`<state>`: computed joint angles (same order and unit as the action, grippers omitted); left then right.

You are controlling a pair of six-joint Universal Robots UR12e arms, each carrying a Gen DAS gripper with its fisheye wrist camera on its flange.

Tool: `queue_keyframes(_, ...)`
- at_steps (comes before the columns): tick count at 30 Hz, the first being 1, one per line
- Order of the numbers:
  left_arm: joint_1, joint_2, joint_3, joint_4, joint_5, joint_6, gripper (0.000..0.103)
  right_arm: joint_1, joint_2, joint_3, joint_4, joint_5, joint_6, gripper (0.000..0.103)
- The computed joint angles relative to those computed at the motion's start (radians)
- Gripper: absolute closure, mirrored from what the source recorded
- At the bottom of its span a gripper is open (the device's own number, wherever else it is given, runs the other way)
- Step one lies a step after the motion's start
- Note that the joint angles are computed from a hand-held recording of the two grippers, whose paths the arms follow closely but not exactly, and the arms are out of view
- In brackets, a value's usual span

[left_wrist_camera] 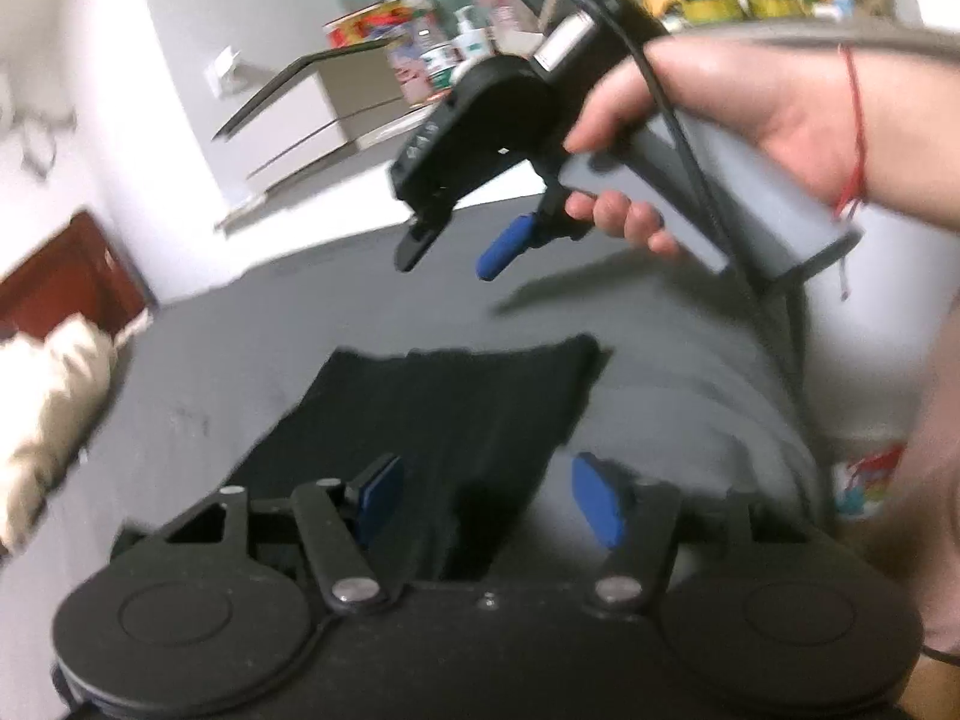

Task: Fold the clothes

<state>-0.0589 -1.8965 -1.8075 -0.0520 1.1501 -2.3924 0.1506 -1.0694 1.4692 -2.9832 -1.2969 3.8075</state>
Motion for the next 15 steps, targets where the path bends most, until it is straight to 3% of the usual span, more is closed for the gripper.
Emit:
queue_keyframes(4, -0.025, -0.032, 0.037, -0.017, 0.019, 0.048, 0.044, -0.018, -0.019, 0.032, -0.024, 0.020, 0.005, 0.048)
queue_keyframes(8, -0.048, -0.060, 0.064, -0.004, 0.025, 0.030, 0.047, -0.028, -0.031, 0.052, -0.030, 0.025, 0.013, 0.048)
queue_keyframes(15, -0.089, -0.085, 0.093, 0.001, 0.102, 0.001, 0.073, -0.042, -0.035, 0.069, -0.060, 0.035, 0.063, 0.048)
